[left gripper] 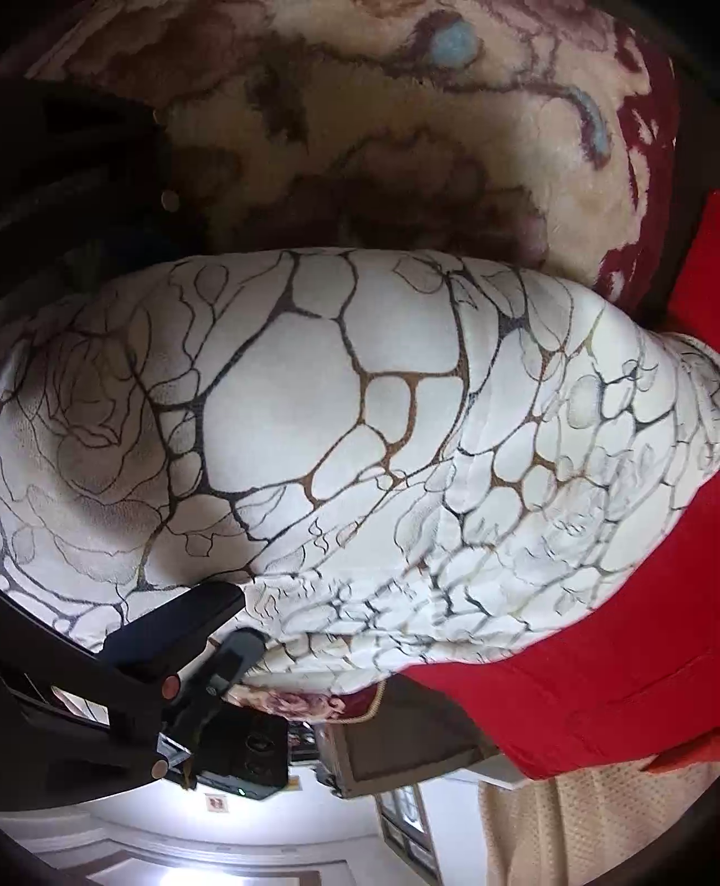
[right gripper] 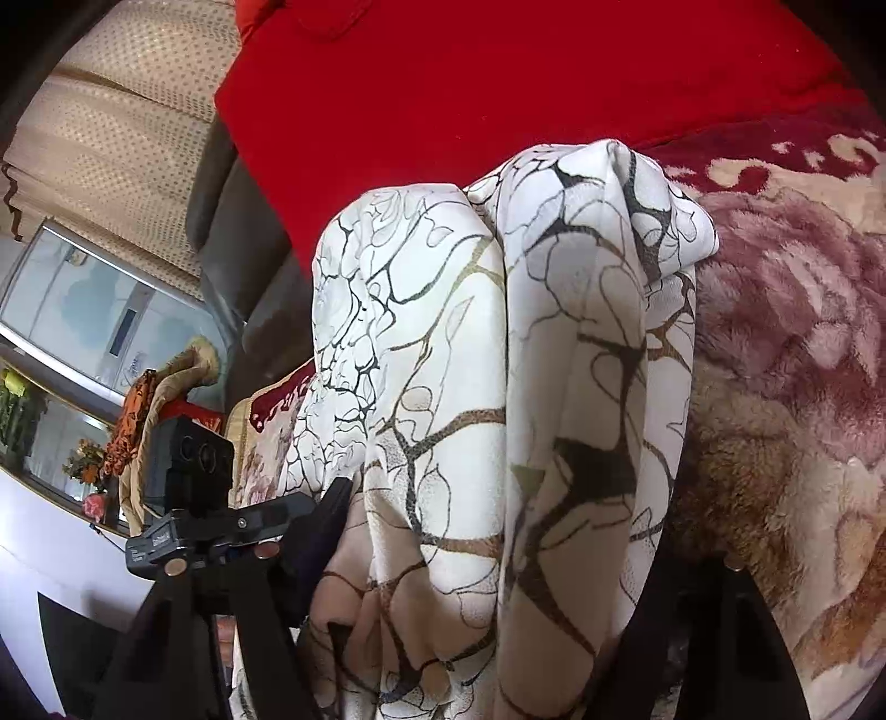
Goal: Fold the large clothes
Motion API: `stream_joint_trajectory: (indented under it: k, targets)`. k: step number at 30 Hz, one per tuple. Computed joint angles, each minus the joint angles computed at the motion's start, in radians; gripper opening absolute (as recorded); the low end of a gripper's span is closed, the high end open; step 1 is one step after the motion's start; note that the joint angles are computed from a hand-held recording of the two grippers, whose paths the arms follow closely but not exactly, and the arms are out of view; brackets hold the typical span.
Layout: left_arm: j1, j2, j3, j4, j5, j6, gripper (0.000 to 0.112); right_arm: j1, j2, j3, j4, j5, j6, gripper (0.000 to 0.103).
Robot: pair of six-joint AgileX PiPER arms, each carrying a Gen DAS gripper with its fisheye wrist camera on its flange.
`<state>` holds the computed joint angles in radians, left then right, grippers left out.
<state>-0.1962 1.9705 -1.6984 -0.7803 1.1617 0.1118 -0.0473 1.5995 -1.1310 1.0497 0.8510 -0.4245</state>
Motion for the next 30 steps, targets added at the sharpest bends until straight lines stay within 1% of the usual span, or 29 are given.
stream_joint_trajectory:
  k: [3,5,9,12,14,15,17,20,22,24,26,28,30]
  targets:
    - [-0.015,-0.038,0.041,0.008,-0.041,0.017,0.096,0.017,0.0,0.008,0.008,-0.026,-0.002,0.075]
    - [-0.035,-0.033,0.025,0.024,-0.064,0.003,0.093,0.022,0.0,0.022,0.022,-0.041,-0.019,0.075]
    - [-0.045,-0.04,0.026,0.021,-0.069,0.0,0.091,0.029,-0.011,0.04,0.042,-0.055,-0.031,0.075]
    - [-0.038,-0.055,0.051,-0.002,-0.087,0.027,0.083,0.049,-0.018,0.052,0.058,-0.081,-0.027,0.072]
    - [-0.038,-0.069,0.06,-0.012,-0.097,0.051,0.074,0.062,-0.018,0.065,0.101,-0.095,-0.042,0.07]
    - [-0.04,-0.079,0.069,-0.014,-0.104,0.064,0.071,0.074,-0.024,0.07,0.106,-0.113,-0.038,0.069]
    - [-0.043,-0.091,0.074,-0.012,-0.11,0.087,0.062,0.1,-0.035,0.067,0.083,-0.144,-0.018,0.067]
    - [-0.05,-0.105,0.085,-0.013,-0.124,0.109,0.057,0.132,-0.055,0.075,0.08,-0.182,-0.013,0.065]
    - [-0.053,-0.105,0.087,-0.006,-0.13,0.114,0.055,0.145,-0.061,0.075,0.073,-0.197,-0.01,0.064]
    - [-0.057,-0.088,0.077,0.016,-0.125,0.084,0.055,0.156,-0.056,0.067,0.03,-0.207,0.019,0.064]
    - [-0.063,-0.07,0.046,0.055,-0.1,0.047,0.062,0.158,-0.045,0.063,0.016,-0.205,0.028,0.064]
    - [-0.066,-0.057,0.027,0.073,-0.086,0.04,0.062,0.16,-0.034,0.06,0.011,-0.204,0.02,0.063]
    - [-0.077,-0.07,0.04,0.082,-0.107,0.044,0.059,0.159,-0.034,0.06,0.009,-0.204,0.02,0.063]
